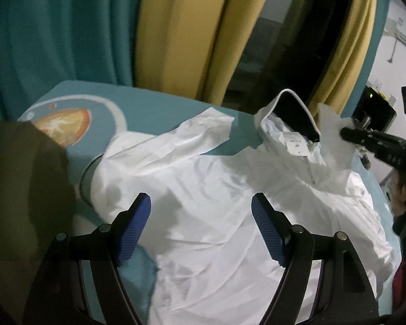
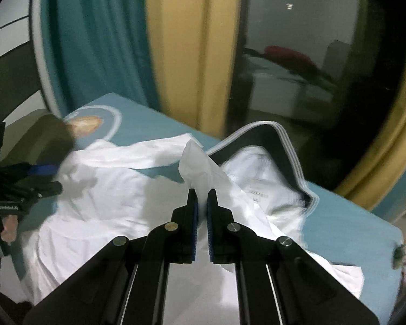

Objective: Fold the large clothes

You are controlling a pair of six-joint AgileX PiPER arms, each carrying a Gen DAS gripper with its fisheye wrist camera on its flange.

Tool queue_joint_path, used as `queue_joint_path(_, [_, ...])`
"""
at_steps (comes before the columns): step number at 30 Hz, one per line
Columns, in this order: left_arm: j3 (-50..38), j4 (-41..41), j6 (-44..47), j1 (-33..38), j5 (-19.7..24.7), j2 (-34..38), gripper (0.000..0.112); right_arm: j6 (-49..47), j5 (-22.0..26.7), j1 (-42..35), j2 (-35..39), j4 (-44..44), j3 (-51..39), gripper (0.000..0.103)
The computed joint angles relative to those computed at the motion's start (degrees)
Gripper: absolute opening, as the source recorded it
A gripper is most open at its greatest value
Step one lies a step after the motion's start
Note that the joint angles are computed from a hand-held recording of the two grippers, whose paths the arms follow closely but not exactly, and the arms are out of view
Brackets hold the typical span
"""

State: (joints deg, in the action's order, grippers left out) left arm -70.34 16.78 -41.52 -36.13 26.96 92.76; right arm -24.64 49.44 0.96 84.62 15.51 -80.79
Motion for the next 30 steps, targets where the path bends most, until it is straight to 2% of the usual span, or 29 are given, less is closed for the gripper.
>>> queue_joint_path(4, [1.78,-2.35,3.10,1.85,-0.86,-1.21,0.080,4.08,-3.01,5.87,3.21,-0.08,1.57,0.006])
queue_joint_path(8, [2.19,-4.00,5.09,3.10,-1.09,-1.31,0.080,6.68,-3.11,9.25,7.59,1.59,1.07,0.008])
queue_joint_path(9, [1.69,-4.44,5.64,3.22,-0.79,-0.81,0.080,6.54,-2.60,9.48,8.72,2.31,0.73,0.020])
queue_joint_path(10, [1.42,-4.59,5.90,3.27,-0.68,-0.45,0.080,6.73,-2.38,9.66,9.48,2.72,0.69,0.050])
queue_joint_path(12, [0.45,-5.02,6.57,3.12,-0.13,0.46,0.080,5.83,-1.98,9.30,9.29,4.47,1.84,0.091])
queue_joint_path(14, [-0.91,-6.35,8.29,2.86,0.49,1.56,0.080,3.16,-1.35,7.87,7.24,6.87,3.61,0.091])
queue_joint_path(18, [-4.44,-8.02,11.29,1.81,1.78,4.54,0.080,2.73,-2.30,5.08,1.04,3.36,7.93,0.091])
queue_joint_path(21, [-8.70,-11.13,15.75,0.39,3.44,7.93,0.080,2.14,-1.97,-0.41,-3.09,0.11,11.94,0.091])
queue_joint_path(26, [-18.07,-11.24,20.17,-2.87,8.56,15.24,0.080,-2.91,-2.35,-14.79,-6.38,-2.89,18.63,0.091])
queue_joint_path(30, [-28.96,-10.02,21.84,-4.46,15.12,23.56,0.080,-9.52,-1.21,-28.15,-4.21,-3.23,19.48,0.091])
